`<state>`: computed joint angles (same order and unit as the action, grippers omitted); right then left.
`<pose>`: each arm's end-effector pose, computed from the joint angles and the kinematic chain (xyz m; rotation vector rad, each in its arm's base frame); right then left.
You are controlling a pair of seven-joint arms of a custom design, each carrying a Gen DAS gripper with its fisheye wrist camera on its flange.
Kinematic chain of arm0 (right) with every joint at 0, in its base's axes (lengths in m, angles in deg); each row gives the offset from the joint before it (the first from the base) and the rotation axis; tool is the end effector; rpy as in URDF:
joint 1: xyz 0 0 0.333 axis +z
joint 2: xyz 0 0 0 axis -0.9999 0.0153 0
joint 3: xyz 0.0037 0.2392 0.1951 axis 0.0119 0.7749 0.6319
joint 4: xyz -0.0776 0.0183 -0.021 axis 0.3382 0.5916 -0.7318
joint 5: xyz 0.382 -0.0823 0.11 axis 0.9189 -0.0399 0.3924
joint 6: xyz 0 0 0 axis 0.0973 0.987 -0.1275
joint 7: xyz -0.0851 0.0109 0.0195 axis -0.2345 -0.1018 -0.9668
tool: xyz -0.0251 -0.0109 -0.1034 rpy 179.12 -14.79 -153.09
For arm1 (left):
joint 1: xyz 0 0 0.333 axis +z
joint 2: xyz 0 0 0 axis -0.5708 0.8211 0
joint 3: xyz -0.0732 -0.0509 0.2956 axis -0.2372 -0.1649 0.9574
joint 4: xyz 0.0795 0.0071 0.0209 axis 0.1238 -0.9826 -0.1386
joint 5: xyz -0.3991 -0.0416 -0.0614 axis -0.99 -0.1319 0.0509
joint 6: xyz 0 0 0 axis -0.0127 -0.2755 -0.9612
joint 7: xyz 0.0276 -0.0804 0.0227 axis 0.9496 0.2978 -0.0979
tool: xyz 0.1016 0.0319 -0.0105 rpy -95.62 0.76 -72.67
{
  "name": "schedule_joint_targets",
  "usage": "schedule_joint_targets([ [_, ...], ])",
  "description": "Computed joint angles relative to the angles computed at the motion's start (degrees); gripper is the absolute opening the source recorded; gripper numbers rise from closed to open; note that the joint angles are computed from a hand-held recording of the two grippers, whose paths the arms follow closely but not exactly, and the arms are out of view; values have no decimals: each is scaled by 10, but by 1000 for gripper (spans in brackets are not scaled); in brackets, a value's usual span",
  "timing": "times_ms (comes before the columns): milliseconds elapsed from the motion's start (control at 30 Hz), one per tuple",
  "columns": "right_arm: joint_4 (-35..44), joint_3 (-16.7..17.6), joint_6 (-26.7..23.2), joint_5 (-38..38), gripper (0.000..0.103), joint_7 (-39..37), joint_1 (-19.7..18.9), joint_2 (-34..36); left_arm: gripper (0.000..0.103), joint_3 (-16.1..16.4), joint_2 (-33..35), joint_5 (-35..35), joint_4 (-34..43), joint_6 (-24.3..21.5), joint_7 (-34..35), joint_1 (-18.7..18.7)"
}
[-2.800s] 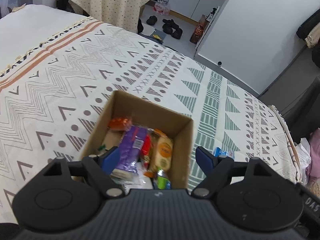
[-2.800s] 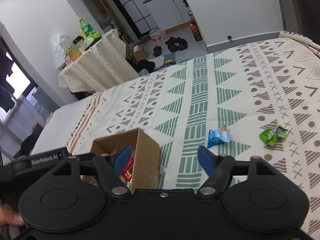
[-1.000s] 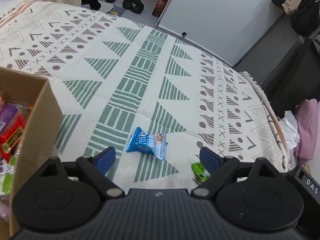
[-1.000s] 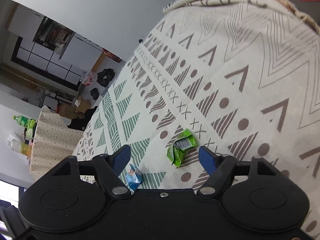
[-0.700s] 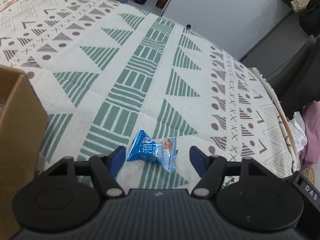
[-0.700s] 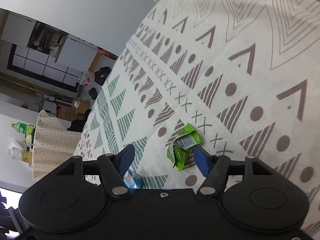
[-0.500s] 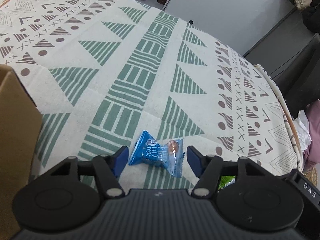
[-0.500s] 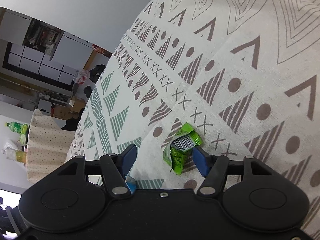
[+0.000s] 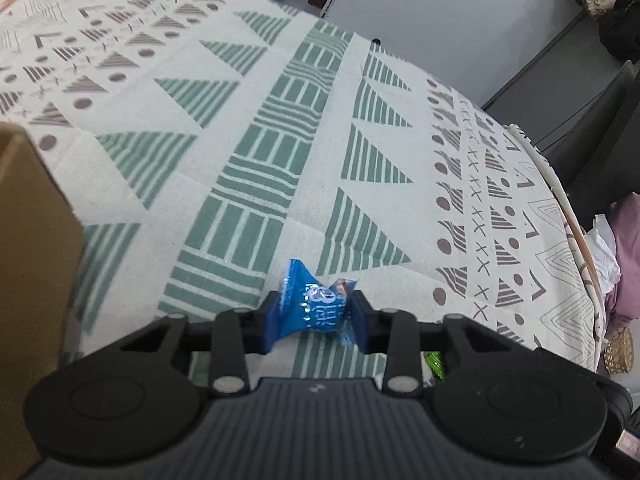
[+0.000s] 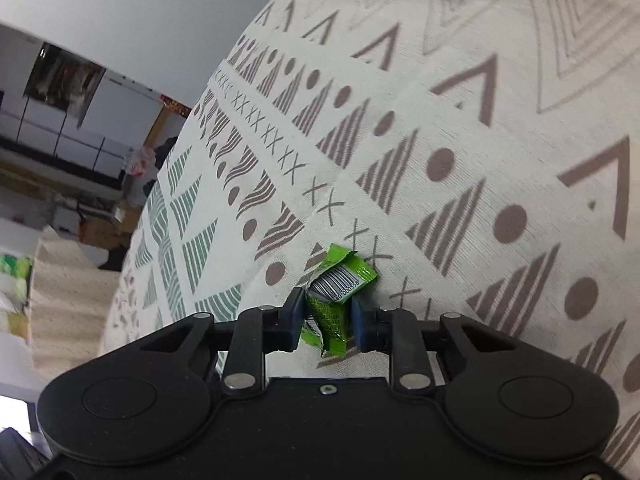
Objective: Organize snacks
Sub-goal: 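Grasp the blue wrapped candy with the left tool while the right tool grasps the green candy, then carry the blue and green candies over the box and open both tools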
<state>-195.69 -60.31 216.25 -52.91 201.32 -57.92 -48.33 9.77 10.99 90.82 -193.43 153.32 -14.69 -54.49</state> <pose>0.4548 0.4130 0.4789 -1.2175 2.0963 0.1324 0.4442 -0.3631 0.4950 -2.4985 1.3360 -0.8148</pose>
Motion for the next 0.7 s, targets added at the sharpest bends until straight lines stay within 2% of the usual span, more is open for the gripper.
schedule_joint_targets([
  [33, 1, 0, -7, -3, 24, 2, 1, -3, 31, -2, -6, 6, -2, -4, -4, -1],
  [133, -4, 5, 3, 23, 24, -17, 1, -11, 31, -5, -25, -1, -8, -13, -3, -2],
  [367, -7, 11, 27, 19, 24, -31, 1, -33, 31, -22, -66, 2, -11, -52, -7, -1],
  [700, 4, 25, 65, 84, 24, -138, 15, -50, 31, -46, -142, 1, -22, -111, -18, 6],
])
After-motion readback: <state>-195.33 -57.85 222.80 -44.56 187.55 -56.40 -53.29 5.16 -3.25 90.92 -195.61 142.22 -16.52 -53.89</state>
